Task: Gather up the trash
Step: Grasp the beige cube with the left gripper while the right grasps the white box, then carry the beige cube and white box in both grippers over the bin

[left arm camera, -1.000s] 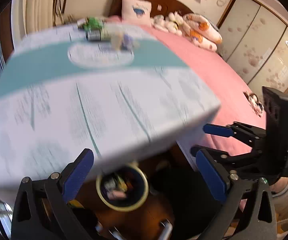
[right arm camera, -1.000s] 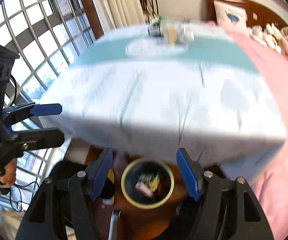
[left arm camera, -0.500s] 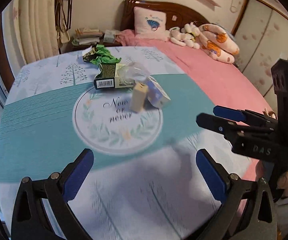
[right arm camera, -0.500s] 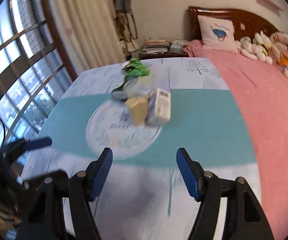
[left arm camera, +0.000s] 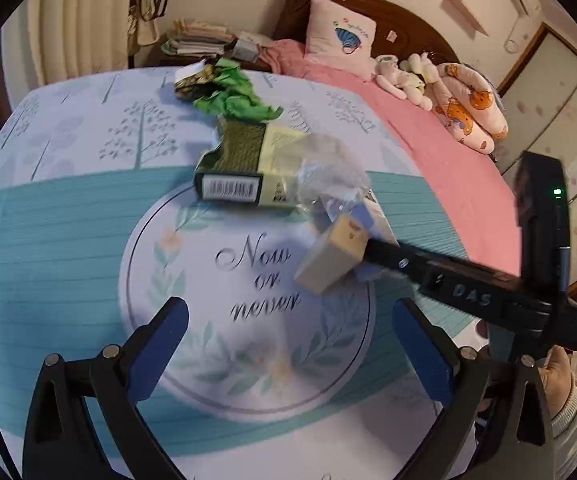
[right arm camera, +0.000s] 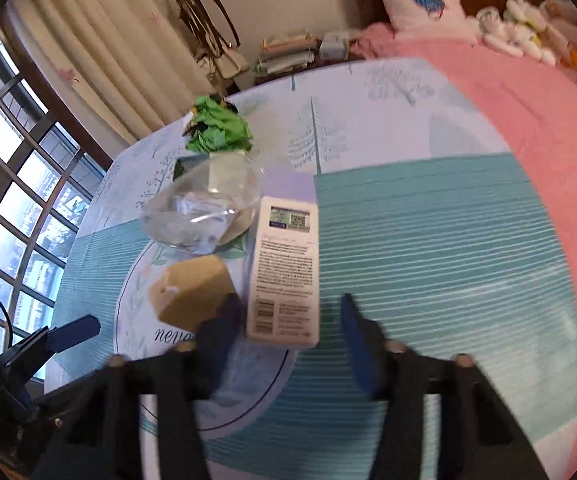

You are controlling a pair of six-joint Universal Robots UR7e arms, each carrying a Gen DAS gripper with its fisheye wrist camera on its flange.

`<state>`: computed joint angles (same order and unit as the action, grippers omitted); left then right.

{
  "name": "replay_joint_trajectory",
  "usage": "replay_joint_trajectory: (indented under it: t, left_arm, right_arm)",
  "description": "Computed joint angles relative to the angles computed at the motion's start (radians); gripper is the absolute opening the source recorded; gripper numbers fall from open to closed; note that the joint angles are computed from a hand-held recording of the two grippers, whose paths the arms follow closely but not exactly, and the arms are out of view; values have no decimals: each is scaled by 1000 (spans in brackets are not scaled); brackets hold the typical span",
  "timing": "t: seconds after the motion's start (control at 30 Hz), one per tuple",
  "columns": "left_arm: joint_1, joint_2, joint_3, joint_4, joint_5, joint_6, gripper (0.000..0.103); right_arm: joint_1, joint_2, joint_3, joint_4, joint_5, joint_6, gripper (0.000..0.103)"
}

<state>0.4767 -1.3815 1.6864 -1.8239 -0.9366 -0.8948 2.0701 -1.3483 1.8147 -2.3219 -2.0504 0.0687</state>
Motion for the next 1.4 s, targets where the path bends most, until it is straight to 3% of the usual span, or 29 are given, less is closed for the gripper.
replay_joint_trajectory:
  t: [0.23, 0.37, 0.53, 0.6, 0.93, 1.23, 1.4]
  left_arm:
    - [20, 80, -28, -59, 7, 96, 92]
    - [30, 122, -42, -78, 8, 129, 81]
    - [41, 163, -60, -82, 2, 141, 55]
    - [41, 171, -60, -86, 6, 136, 31]
    - [-10, 138, -51, 4, 17, 69, 27]
    - [-147, 14, -4, 157, -9, -28, 27]
    - [-254, -69, 28, 241, -28, -119, 27]
  right_arm:
    - [-31, -20, 11, -12, 48, -20, 35]
    - [-49, -53, 24, -8, 59, -41, 35]
    - [-62, -84, 39, -3, 68, -66, 35]
    - [-63, -94, 49, -9, 69, -75, 35]
    - [-50, -144, 88, 5, 76, -40, 35]
    - [17, -275, 165, 66, 100, 27, 34]
    - [90, -371, 213, 127, 125, 74, 34]
